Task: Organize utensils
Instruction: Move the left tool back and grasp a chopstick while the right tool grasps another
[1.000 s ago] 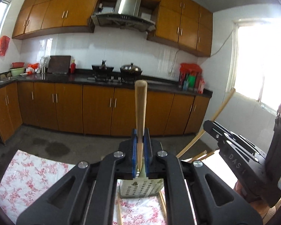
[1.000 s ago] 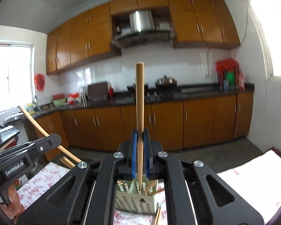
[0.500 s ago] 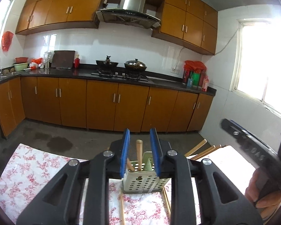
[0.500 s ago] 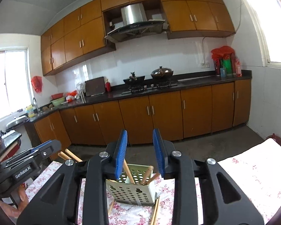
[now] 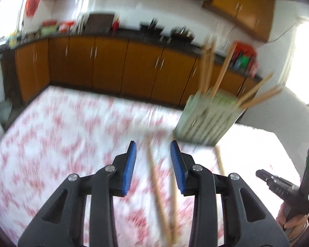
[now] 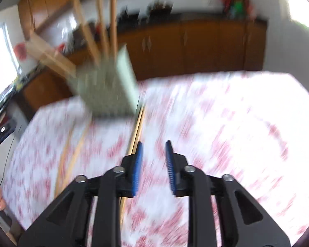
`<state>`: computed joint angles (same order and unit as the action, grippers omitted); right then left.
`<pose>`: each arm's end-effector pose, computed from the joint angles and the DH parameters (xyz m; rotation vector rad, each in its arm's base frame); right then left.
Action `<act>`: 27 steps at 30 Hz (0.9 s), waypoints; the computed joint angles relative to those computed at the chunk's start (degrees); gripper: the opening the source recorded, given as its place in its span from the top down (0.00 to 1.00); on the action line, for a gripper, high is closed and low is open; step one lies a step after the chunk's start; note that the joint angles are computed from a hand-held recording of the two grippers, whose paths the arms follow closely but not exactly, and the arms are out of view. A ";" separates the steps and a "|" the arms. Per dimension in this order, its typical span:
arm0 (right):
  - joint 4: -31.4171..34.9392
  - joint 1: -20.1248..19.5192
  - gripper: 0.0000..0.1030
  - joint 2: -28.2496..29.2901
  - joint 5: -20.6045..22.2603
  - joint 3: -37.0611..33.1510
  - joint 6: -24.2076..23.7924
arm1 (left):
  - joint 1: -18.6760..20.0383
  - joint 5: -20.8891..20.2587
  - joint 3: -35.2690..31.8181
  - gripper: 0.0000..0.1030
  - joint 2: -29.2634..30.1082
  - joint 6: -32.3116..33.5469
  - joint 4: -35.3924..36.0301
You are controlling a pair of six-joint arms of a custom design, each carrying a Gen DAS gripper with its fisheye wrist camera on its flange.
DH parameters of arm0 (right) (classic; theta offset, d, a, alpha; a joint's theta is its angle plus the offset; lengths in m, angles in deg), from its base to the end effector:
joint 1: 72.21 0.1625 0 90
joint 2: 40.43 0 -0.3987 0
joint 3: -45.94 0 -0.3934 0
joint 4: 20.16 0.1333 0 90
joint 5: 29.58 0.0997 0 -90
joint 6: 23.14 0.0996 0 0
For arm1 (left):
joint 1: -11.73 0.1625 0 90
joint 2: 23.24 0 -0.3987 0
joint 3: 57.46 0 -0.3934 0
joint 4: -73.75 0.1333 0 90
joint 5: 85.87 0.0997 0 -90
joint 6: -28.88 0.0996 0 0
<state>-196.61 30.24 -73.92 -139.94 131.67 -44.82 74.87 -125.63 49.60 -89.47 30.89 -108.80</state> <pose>0.2490 -0.6704 0.0503 0.6356 -2.5680 0.7721 -0.0704 -0.6034 0.3090 0.0635 2.2302 -1.2494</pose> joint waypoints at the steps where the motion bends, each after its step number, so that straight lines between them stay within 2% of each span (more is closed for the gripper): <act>1: 1.48 -0.30 0.83 0.39 0.53 0.03 0.50 | 0.74 0.16 0.43 0.66 0.20 -1.17 1.48; 4: 4.21 -0.36 0.83 1.79 1.30 -0.47 2.34 | 2.42 -0.30 1.30 0.66 0.26 -4.28 4.96; 8: 3.26 0.20 0.84 3.38 0.19 -1.09 1.04 | 3.24 -0.54 2.16 0.66 0.53 -5.19 6.23; 10: 1.69 0.68 0.86 4.31 -1.98 -1.49 -0.51 | 3.16 -0.16 2.17 0.66 1.42 -5.10 6.25; 11: 1.22 1.04 0.92 5.00 -3.95 -2.03 -1.23 | 3.34 -0.37 2.07 0.66 1.61 -5.04 6.44; 14: -2.06 0.93 0.93 5.65 -7.41 -2.21 -3.50 | 3.31 -0.86 1.27 0.67 2.37 -5.69 8.11; 15: -3.38 1.01 0.93 6.10 -9.42 -2.74 -3.55 | 3.30 -1.11 1.18 0.68 2.51 -5.75 8.47; 18: -4.28 0.32 0.93 5.67 -11.59 -3.30 -0.54 | 3.18 -1.64 0.94 0.73 3.16 -5.85 9.80; 20: -3.85 -0.31 0.93 4.84 -11.29 -3.13 0.66 | 3.17 -1.97 0.65 0.75 3.61 -5.92 10.60; 23: -4.27 -0.66 0.93 3.98 -10.73 -2.11 -0.27 | 3.20 -1.83 -0.03 0.77 4.64 -5.52 11.84; 26: -5.58 -0.64 0.93 4.06 -10.14 -1.38 -1.86 | 3.39 -0.92 -1.20 0.86 5.93 -6.47 14.98; 27: -5.88 -0.59 0.93 3.99 -9.89 -1.07 -2.49 | 3.23 0.51 -1.30 0.90 6.76 -5.86 14.04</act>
<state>-202.49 29.66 -69.93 -149.83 130.60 -47.31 78.10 -125.13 48.30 -82.71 25.03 -94.76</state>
